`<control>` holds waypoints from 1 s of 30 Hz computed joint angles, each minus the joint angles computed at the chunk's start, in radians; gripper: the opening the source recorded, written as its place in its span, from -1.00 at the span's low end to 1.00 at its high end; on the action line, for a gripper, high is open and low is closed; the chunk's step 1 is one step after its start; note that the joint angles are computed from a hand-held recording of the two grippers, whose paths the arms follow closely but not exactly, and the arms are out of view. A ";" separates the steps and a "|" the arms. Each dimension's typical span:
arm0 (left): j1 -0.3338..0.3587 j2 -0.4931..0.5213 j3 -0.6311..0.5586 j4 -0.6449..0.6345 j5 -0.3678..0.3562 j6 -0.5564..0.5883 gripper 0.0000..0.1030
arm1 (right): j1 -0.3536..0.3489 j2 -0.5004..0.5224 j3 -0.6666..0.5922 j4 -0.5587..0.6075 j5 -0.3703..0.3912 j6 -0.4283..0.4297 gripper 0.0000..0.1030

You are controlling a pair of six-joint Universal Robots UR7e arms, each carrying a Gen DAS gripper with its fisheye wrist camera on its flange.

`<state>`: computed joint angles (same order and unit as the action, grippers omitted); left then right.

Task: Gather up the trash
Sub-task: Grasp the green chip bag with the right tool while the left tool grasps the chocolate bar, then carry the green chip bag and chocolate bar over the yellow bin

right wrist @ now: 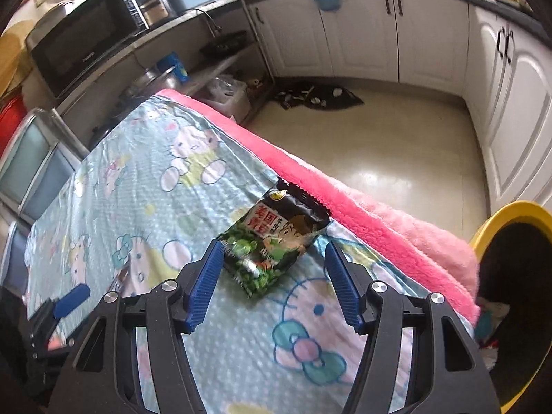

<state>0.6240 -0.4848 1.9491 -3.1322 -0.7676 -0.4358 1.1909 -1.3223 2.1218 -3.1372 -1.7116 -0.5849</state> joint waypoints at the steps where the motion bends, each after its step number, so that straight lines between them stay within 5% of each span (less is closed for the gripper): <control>1: 0.003 0.001 -0.002 0.006 -0.002 -0.001 0.24 | -0.003 0.008 -0.010 0.009 -0.003 0.013 0.15; 8: 0.017 0.015 -0.018 0.056 0.002 -0.019 -0.04 | -0.007 0.046 -0.051 0.011 0.003 0.054 -0.07; 12: 0.016 0.014 -0.021 0.075 0.014 -0.024 -0.36 | -0.021 0.041 -0.050 0.013 0.037 0.043 -0.60; 15: 0.015 0.012 -0.023 0.091 0.027 -0.023 -0.54 | -0.040 0.020 -0.046 0.037 0.086 0.054 -0.77; 30: -0.028 0.037 -0.067 0.028 -0.075 0.038 -0.65 | -0.160 -0.205 0.082 0.052 0.267 -0.020 -0.84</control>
